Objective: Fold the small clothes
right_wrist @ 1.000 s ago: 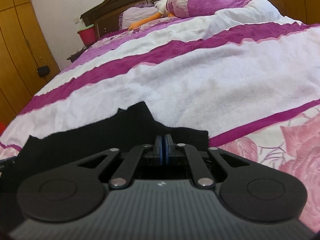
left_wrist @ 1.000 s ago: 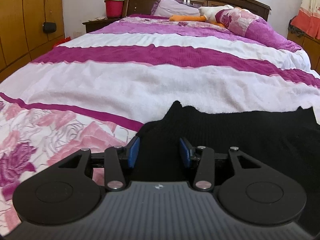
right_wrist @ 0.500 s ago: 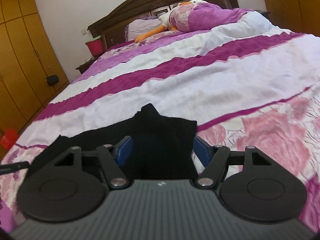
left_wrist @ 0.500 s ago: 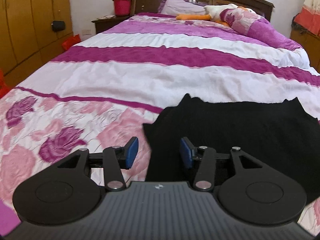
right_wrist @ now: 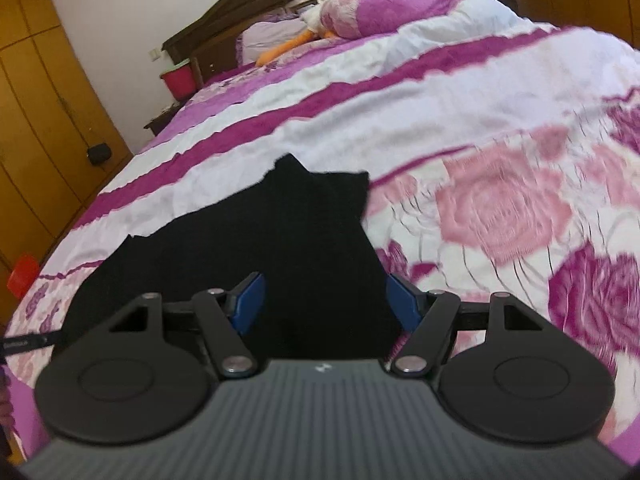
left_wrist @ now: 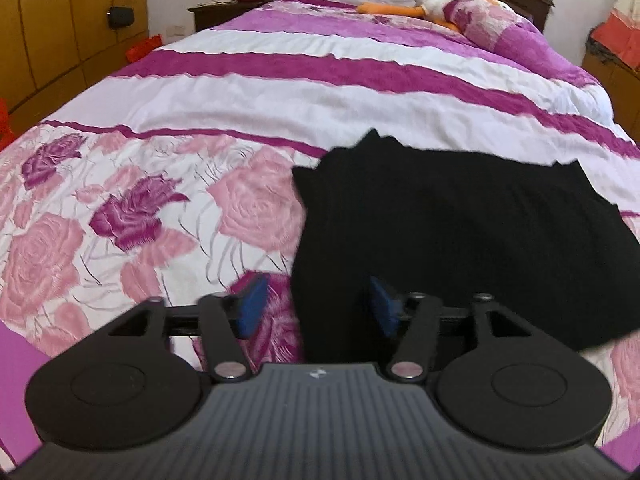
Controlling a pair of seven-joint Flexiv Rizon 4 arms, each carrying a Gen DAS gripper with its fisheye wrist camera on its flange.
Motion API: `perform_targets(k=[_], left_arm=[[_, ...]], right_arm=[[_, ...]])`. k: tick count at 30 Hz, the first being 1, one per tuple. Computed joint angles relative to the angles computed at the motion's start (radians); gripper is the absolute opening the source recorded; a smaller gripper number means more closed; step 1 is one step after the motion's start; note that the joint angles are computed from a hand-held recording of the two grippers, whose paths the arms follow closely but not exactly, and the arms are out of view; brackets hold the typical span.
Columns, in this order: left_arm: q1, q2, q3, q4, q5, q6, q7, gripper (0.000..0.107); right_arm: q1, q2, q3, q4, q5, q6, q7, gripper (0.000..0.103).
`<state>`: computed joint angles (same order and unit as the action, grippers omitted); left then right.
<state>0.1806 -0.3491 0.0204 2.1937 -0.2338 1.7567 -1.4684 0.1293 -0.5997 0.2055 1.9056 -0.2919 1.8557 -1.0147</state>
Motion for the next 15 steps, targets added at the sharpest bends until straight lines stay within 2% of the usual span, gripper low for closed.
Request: perform_targets(k=[2, 4, 6, 8, 15], left_arm=[[0.023, -0.005, -0.027, 0.016, 0.015, 0.026, 0.004, 0.07], [-0.037, -0.024, 0.033, 0.006, 0.011, 0.024, 0.005, 0.071], [-0.071, -0.041, 0.066, 0.004, 0.006, 0.042, 0.002, 0.074], [-0.058, -0.046, 0.053, 0.007, 0.007, 0.053, -0.001, 0.075], [0.019, -0.042, -0.014, 0.011, 0.035, 0.049, 0.009, 0.076]], right_arm=[[0.007, -0.007, -0.01, 0.008, 0.022, 0.02, 0.012, 0.07], [0.007, -0.015, -0.011, 0.01, 0.034, 0.025, 0.028, 0.07], [-0.027, -0.032, 0.023, 0.005, 0.024, 0.016, 0.046, 0.07], [-0.05, -0.051, 0.047, 0.003, 0.013, 0.029, 0.057, 0.069], [-0.015, -0.081, 0.0, 0.01, -0.002, 0.099, 0.063, 0.07]])
